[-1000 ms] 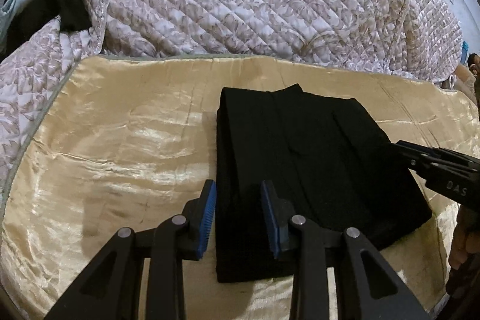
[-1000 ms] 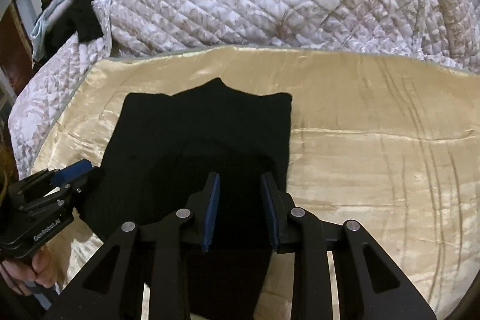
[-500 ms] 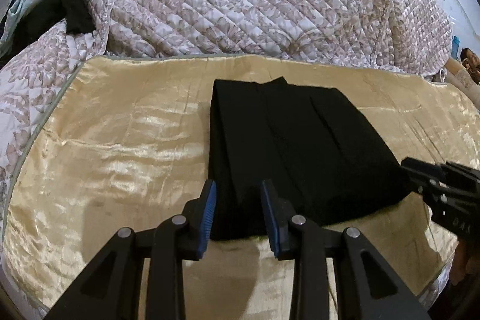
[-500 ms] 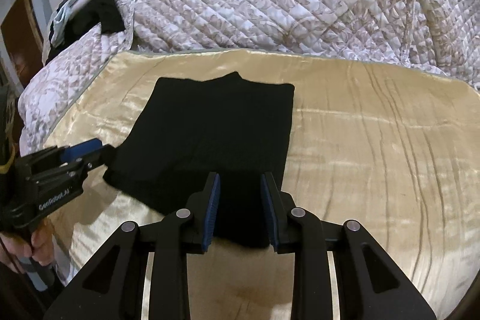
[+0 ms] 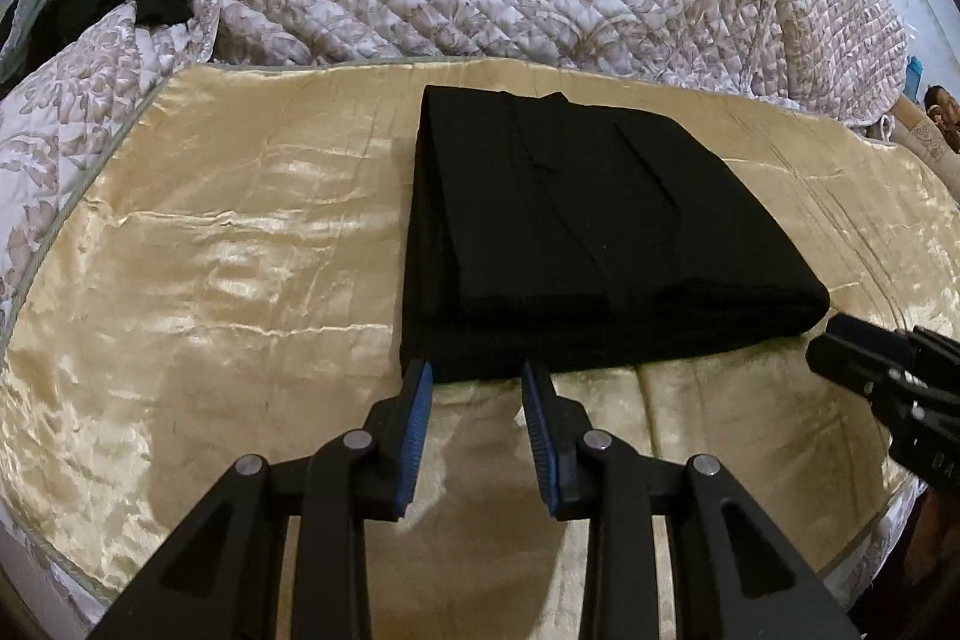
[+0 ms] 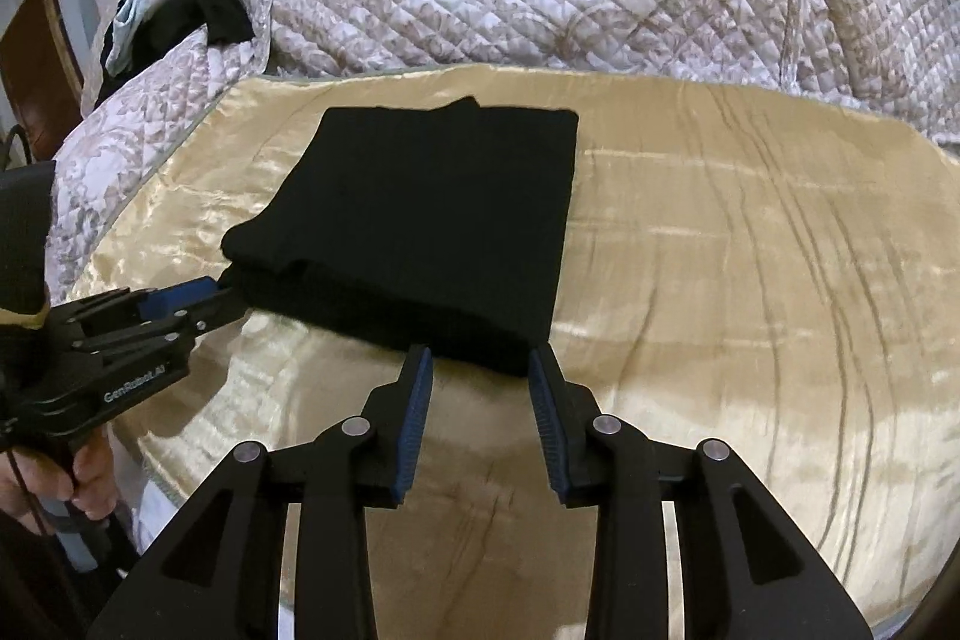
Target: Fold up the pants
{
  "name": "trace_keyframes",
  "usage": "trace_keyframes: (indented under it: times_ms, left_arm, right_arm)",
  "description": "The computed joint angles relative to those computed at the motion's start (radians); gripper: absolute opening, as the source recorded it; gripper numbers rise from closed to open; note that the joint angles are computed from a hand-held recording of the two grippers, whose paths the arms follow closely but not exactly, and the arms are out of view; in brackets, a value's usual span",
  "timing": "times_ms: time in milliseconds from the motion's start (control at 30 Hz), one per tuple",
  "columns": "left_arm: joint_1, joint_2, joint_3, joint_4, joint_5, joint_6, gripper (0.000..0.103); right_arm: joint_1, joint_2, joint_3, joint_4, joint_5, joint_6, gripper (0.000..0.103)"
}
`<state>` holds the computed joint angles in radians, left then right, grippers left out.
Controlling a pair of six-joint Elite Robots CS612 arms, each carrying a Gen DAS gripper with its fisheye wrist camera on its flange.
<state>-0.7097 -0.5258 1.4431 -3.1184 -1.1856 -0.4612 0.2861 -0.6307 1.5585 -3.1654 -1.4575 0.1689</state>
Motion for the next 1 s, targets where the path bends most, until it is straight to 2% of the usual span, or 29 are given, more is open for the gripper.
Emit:
trace_keyframes:
  times_ms: [200,367,667,1000]
  left_arm:
    - [0.000,0.002,-0.002,0.031,-0.006,-0.015,0.034]
    - [0.001,0.006,-0.005,0.033,-0.005,-0.003,0.045]
    - [-0.001,0.008,-0.006,0.034,0.012,0.000,0.059]
    - [-0.001,0.008,-0.003,0.033,0.018,0.006,0.064]
  right_arm:
    - [0.008,0.003,-0.004,0.027,-0.033,-0.018,0.034]
    - [0.007,0.008,-0.011,0.052,-0.041,-0.021,0.035]
    - [0.014,0.014,-0.016,0.050,-0.056,-0.071,0.048]
    - [0.016,0.015,-0.015,0.047,-0.061,-0.074,0.050]
